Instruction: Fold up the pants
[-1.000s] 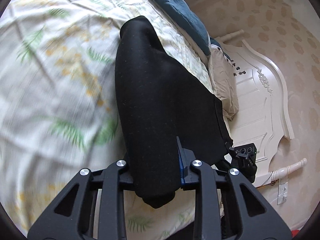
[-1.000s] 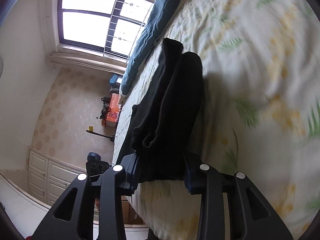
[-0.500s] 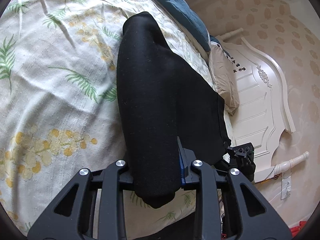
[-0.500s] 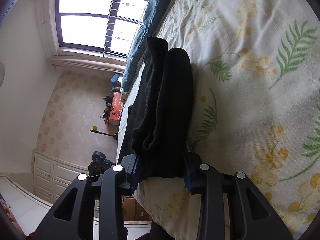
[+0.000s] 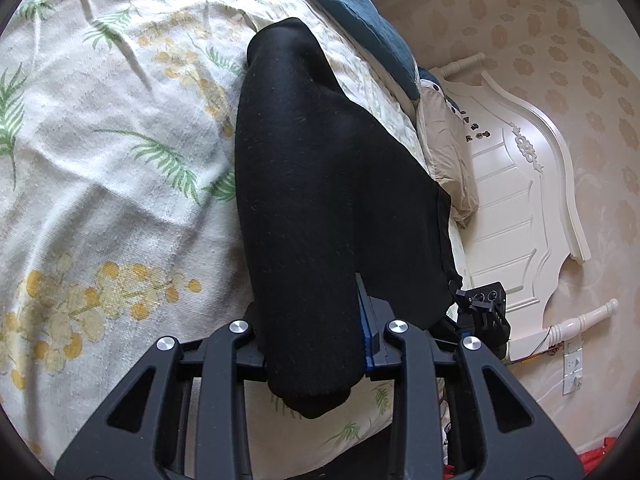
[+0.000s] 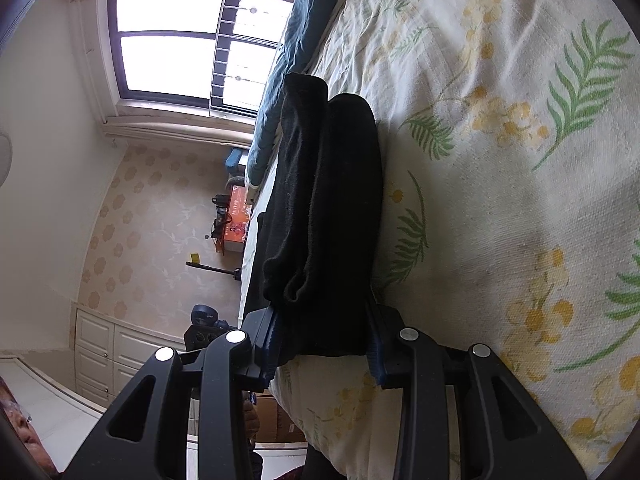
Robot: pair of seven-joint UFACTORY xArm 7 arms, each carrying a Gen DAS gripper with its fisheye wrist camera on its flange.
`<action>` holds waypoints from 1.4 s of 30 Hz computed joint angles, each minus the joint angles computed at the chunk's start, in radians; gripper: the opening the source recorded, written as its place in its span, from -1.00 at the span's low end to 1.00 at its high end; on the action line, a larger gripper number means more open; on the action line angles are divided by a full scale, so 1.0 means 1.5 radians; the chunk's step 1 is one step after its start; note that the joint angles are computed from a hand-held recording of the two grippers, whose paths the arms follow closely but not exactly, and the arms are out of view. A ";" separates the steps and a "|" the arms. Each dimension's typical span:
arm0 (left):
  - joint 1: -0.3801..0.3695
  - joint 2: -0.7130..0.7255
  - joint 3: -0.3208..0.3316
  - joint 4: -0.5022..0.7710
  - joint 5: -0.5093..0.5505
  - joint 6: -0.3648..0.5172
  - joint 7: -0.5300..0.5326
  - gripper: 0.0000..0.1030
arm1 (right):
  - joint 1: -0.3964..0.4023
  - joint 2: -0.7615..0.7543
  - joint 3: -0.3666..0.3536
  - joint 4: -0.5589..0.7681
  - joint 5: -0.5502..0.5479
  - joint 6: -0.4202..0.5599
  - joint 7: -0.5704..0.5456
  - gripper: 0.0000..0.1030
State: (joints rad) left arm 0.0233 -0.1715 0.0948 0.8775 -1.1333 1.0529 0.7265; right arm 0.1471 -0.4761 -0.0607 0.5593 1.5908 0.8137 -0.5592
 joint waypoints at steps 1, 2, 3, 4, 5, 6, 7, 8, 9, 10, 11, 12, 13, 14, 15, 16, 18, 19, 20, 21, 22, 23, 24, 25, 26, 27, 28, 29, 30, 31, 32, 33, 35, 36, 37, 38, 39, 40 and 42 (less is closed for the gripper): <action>0.000 0.001 0.001 0.000 -0.001 0.002 0.001 -0.42 | -0.001 -0.002 -0.002 -0.003 0.000 0.003 -0.003 -0.31; 0.001 0.001 0.001 0.000 -0.002 0.004 0.002 -0.42 | -0.002 -0.001 -0.003 -0.003 0.001 0.004 -0.003 -0.31; 0.002 0.002 0.002 -0.001 -0.003 0.005 0.003 -0.42 | -0.002 -0.002 -0.004 -0.005 0.002 0.006 -0.005 -0.31; 0.003 0.003 0.003 -0.003 -0.005 0.007 0.006 -0.41 | -0.003 -0.003 -0.004 -0.006 0.002 0.007 -0.005 -0.31; 0.003 0.004 0.003 -0.003 -0.007 0.008 0.007 -0.41 | -0.003 -0.004 -0.005 -0.008 0.003 0.009 -0.006 -0.31; 0.004 0.005 0.003 -0.003 -0.008 0.010 0.008 -0.41 | -0.004 -0.004 -0.006 -0.009 0.004 0.010 -0.007 -0.31; 0.005 0.006 0.003 -0.002 -0.008 0.011 0.008 -0.40 | -0.005 -0.005 -0.006 -0.010 0.005 0.012 -0.008 -0.31; 0.005 0.007 0.002 -0.001 -0.008 0.011 0.007 -0.39 | -0.005 -0.007 -0.005 -0.012 0.006 0.011 -0.009 -0.31; 0.006 0.008 0.002 -0.001 -0.009 0.012 0.007 -0.39 | -0.005 -0.008 -0.005 -0.014 0.008 0.012 -0.010 -0.31; 0.006 0.009 0.001 -0.001 -0.010 0.012 0.007 -0.38 | -0.006 -0.009 -0.005 -0.016 0.009 0.012 -0.012 -0.31; 0.006 0.010 0.001 -0.001 -0.012 0.014 0.007 -0.37 | -0.007 -0.010 -0.006 -0.018 0.010 0.014 -0.013 -0.31; 0.007 0.012 0.001 0.000 -0.013 0.016 0.007 -0.36 | -0.007 -0.012 -0.006 -0.020 0.012 0.015 -0.015 -0.30; 0.008 0.015 0.002 0.000 -0.016 0.019 0.010 -0.35 | -0.008 -0.012 -0.008 -0.021 0.013 0.017 -0.016 -0.30; 0.009 0.018 0.003 0.002 -0.018 0.022 0.013 -0.34 | -0.008 -0.013 -0.009 -0.022 0.015 0.021 -0.019 -0.30; 0.010 0.018 0.002 0.001 -0.021 0.022 0.016 -0.27 | -0.009 -0.014 -0.010 -0.024 0.016 0.023 -0.020 -0.30; 0.011 0.016 0.000 -0.001 -0.022 0.018 0.020 -0.23 | -0.010 -0.015 -0.010 -0.026 0.018 0.025 -0.022 -0.29; 0.012 0.012 -0.001 -0.006 -0.029 0.012 0.026 -0.07 | -0.012 -0.017 -0.014 -0.028 0.022 0.033 -0.031 -0.21; 0.011 0.004 -0.003 -0.011 -0.031 0.004 0.021 0.10 | -0.014 -0.020 -0.013 -0.030 0.022 0.034 -0.031 -0.16; 0.009 -0.006 -0.005 -0.017 -0.033 -0.005 0.015 0.23 | -0.015 -0.025 -0.011 -0.031 0.020 0.031 -0.027 -0.10; 0.007 -0.016 -0.007 -0.022 -0.033 -0.016 0.008 0.53 | -0.016 -0.034 -0.007 -0.034 0.015 0.025 -0.023 -0.06; 0.002 -0.033 -0.012 -0.030 -0.024 -0.040 -0.006 0.76 | -0.017 -0.044 -0.003 -0.037 0.007 0.019 -0.019 0.03; -0.002 -0.063 -0.028 -0.047 0.000 -0.093 -0.029 0.80 | -0.016 -0.057 0.001 -0.040 -0.007 0.012 -0.013 0.12; -0.010 -0.087 -0.040 -0.061 0.025 -0.138 -0.043 0.80 | -0.015 -0.071 0.008 -0.042 -0.025 0.001 -0.002 0.17; -0.017 -0.104 -0.048 -0.072 0.047 -0.171 -0.052 0.81 | -0.011 -0.082 0.012 -0.045 -0.040 -0.009 0.009 0.25; -0.021 -0.131 -0.067 -0.091 0.087 -0.221 -0.071 0.83 | -0.007 -0.096 0.017 -0.048 -0.059 -0.021 0.022 0.33; -0.022 -0.150 -0.082 -0.107 0.119 -0.257 -0.091 0.87 | -0.003 -0.113 0.025 -0.052 -0.086 -0.035 0.040 0.37; -0.024 -0.169 -0.097 -0.124 0.146 -0.292 -0.110 0.89 | 0.002 -0.126 0.032 -0.055 -0.108 -0.048 0.056 0.45; -0.024 -0.196 -0.120 -0.149 0.175 -0.337 -0.134 0.89 | 0.003 -0.144 0.049 -0.059 -0.148 -0.068 0.088 0.50; -0.025 -0.207 -0.128 -0.161 0.193 -0.359 -0.149 0.90 | 0.004 -0.155 0.063 -0.061 -0.183 -0.082 0.116 0.52; -0.020 -0.228 -0.152 -0.181 0.226 -0.390 -0.178 0.91 | 0.002 -0.165 0.080 -0.062 -0.224 -0.095 0.148 0.55; -0.018 -0.239 -0.166 -0.192 0.250 -0.410 -0.198 0.91 | -0.003 -0.177 0.102 -0.064 -0.270 -0.107 0.184 0.58; -0.012 -0.251 -0.180 -0.206 0.278 -0.430 -0.217 0.92 | -0.012 -0.190 0.130 -0.066 -0.321 -0.118 0.224 0.60; 0.014 -0.279 -0.231 -0.235 0.344 -0.478 -0.274 0.92 | -0.029 -0.210 0.175 -0.070 -0.404 -0.133 0.289 0.62; 0.028 -0.292 -0.257 -0.248 0.374 -0.499 -0.299 0.93 | -0.046 -0.224 0.215 -0.072 -0.458 -0.142 0.334 0.62; 0.042 -0.303 -0.281 -0.259 0.400 -0.518 -0.322 0.93 | -0.058 -0.231 0.241 -0.070 -0.500 -0.145 0.364 0.62; 0.062 -0.319 -0.313 -0.273 0.429 -0.541 -0.347 0.93 | -0.078 -0.241 0.278 -0.065 -0.555 -0.143 0.400 0.62; 0.076 -0.330 -0.335 -0.281 0.450 -0.552 -0.367 0.93 | -0.087 -0.242 0.299 -0.059 -0.591 -0.142 0.421 0.62; 0.089 -0.339 -0.353 -0.286 0.470 -0.558 -0.385 0.93 | -0.095 -0.244 0.318 -0.053 -0.624 -0.138 0.443 0.63; 0.113 -0.365 -0.389 -0.296 0.508 -0.557 -0.418 0.93 | -0.105 -0.247 0.345 -0.045 -0.675 -0.136 0.477 0.63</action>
State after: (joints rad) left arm 0.1932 -0.7189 -0.4880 0.4337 -0.3718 0.2175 0.0989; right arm -0.0099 -0.8471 0.4575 0.4922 0.5776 0.6090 0.1564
